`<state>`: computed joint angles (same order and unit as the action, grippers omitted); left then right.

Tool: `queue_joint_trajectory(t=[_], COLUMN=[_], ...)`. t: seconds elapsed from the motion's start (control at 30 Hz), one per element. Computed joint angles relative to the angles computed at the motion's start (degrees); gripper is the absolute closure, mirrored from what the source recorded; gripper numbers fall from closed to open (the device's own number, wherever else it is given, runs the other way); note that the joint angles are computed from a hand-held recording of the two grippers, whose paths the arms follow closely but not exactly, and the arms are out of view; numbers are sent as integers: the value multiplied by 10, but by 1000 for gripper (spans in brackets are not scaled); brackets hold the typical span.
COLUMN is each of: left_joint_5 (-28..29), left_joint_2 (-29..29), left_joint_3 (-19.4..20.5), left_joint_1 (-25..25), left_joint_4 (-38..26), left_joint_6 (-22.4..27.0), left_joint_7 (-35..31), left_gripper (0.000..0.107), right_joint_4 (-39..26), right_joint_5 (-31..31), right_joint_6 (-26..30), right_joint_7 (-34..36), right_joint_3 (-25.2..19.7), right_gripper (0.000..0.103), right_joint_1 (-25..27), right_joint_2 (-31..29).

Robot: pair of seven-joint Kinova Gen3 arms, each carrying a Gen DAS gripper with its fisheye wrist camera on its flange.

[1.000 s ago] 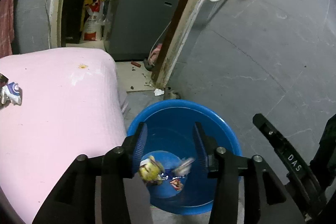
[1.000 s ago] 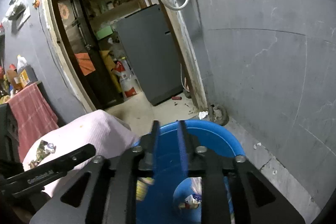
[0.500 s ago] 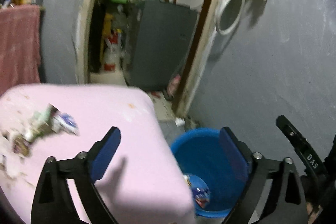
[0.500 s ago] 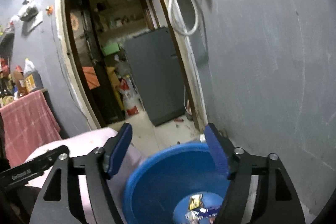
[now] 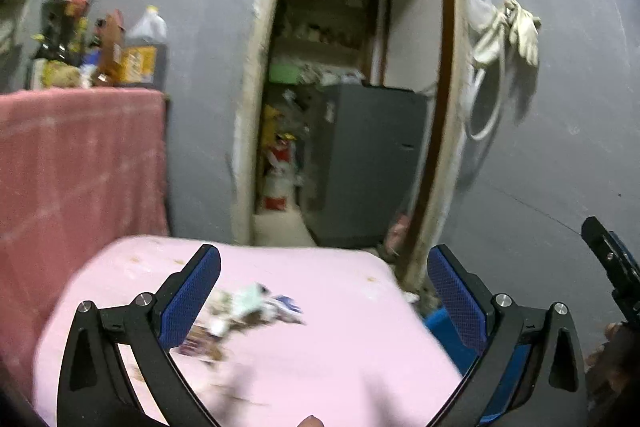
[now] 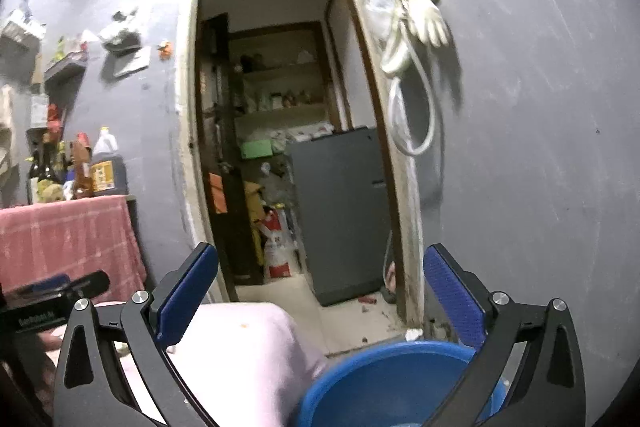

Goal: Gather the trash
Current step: 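Return both tools above the trash pile on the table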

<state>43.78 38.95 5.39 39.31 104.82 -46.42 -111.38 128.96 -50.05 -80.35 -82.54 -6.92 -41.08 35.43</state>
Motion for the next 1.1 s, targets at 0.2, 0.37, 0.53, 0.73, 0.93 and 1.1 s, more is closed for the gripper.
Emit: queue_joint_trajectory(t=[0.2, 0.37, 0.53, 0.73, 0.93, 1.1], left_joint_5=[-10, -4, 2, 14, 9, -22], left_joint_2=[-29, -41, -49, -44, -37, -38], left_joint_3=[-4, -3, 0, 1, 3, 1], left_joint_1=[-9, -13, -25, -32, -47, -73], left_joint_4=[68, 117, 154, 189, 201, 199], left_joint_6=[-64, -128, -172, -234, -246, -201], left_joint_7=[31, 48, 66, 97, 113, 116], left_gripper=[6, 6, 6, 6, 6, 6], right_joint_4=[-27, -56, -85, -119, -144, -181], right_joint_5=[14, 46, 70, 81, 109, 129], right_joint_6=[-16, -4, 8, -5, 17, 90], right_joint_7=[37, 64, 84, 106, 133, 153], right_joint_3=[-6, -13, -17, -17, -18, -17], right_gripper=[0, 0, 0, 0, 0, 0], right_joint_1=[-24, -32, -37, -47, -42, -25], right_joint_2=[7, 15, 28, 60, 71, 75])
